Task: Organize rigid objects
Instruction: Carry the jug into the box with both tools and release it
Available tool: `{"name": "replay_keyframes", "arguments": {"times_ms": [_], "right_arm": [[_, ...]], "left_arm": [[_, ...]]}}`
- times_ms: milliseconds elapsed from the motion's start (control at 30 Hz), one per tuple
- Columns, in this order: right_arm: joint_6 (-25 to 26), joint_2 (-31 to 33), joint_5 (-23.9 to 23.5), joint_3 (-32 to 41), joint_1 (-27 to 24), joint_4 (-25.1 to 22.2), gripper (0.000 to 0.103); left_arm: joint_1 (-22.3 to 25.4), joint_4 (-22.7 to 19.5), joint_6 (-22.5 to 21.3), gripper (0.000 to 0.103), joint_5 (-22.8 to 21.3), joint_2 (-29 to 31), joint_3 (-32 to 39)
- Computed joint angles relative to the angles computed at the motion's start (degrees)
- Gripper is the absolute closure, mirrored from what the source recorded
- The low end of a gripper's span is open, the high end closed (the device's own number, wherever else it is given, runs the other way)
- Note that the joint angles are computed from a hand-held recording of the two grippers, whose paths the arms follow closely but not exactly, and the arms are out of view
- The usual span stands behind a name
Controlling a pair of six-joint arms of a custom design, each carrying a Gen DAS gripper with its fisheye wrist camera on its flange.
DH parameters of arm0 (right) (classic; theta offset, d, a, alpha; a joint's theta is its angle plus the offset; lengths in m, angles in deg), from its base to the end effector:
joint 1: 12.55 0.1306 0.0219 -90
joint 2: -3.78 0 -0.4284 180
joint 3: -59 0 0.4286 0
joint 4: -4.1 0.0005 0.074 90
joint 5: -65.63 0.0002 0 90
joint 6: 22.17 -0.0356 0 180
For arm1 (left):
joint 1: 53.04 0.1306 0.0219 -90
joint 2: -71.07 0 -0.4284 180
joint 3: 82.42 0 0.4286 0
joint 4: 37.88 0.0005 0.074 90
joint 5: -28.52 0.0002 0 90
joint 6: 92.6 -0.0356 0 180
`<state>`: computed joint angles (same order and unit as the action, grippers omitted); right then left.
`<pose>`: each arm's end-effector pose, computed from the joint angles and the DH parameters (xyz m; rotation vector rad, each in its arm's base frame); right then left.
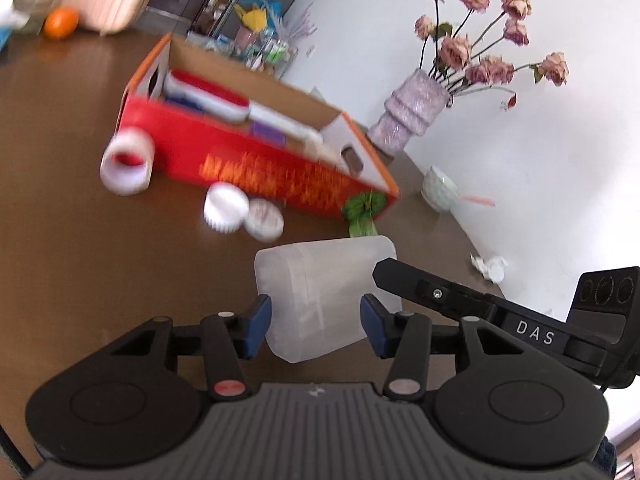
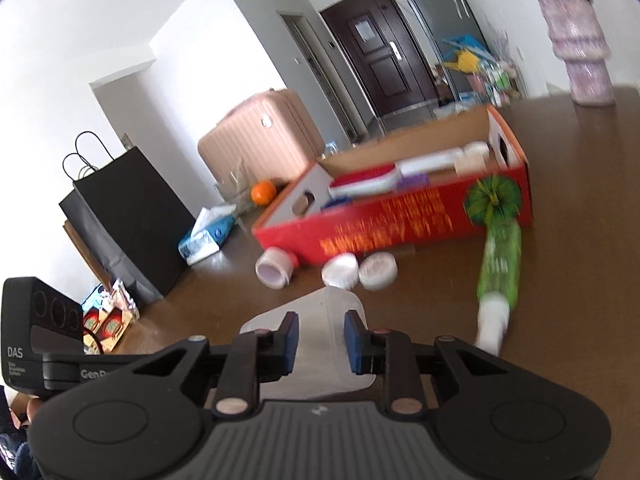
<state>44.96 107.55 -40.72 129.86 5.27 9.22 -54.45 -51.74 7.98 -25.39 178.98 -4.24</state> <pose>0.5486 0.1863 0.2632 -0.0897 2.1138 0.7261 0.5994 -0.0362 0.2547 0.1347 2.2895 -0.8377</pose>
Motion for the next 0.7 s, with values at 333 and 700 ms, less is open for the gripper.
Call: {"name": "replay_keyframes", "arguments": {"times_ms": [333, 700], "right_arm": [[1.67, 9.75, 0.94, 16.26, -2.05, -1.28, 0.079], [0.77, 23.60, 2.27, 34.41, -4.14, -13.58, 0.080]], "left_arm": [[-0.50, -3.22, -0.60, 0.053, -2.74, 9.66, 17.79], [-1.69, -12.70, -1.98, 0.053, -5.70, 24.25, 37.65]]}}
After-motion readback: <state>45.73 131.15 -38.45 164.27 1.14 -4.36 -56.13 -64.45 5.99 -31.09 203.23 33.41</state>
